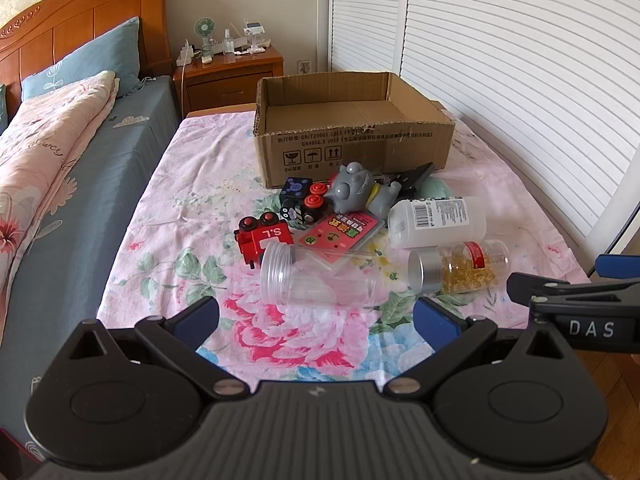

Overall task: Organize rigid objects
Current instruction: 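Move left tool to the clear plastic jar while right tool moves to the capsule bottle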

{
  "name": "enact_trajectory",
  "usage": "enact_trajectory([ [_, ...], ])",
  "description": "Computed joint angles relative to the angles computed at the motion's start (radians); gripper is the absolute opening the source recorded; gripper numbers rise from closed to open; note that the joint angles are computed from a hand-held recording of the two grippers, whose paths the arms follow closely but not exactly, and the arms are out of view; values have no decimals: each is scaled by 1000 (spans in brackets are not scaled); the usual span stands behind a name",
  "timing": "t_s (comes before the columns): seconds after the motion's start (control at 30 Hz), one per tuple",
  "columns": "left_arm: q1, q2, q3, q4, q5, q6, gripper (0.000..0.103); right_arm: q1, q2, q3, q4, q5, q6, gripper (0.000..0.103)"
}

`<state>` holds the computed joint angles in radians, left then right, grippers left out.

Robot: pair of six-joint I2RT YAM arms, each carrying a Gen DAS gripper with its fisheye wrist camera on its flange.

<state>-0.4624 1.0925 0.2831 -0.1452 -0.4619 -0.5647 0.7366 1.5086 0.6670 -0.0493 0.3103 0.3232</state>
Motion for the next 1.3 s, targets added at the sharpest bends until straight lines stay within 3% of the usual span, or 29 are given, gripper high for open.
enact_trajectory([
  [0.63, 9, 8, 14, 1, 7, 17, 102, -8, -5, 0, -3, 2, -8, 103],
  [1.03, 32, 64, 13, 94, 16, 91, 102, -11, 19, 22, 6, 21, -20, 103],
  [1.3, 99, 119, -5, 190, 105, 162, 102, -36, 53, 34, 28, -10, -35, 103],
])
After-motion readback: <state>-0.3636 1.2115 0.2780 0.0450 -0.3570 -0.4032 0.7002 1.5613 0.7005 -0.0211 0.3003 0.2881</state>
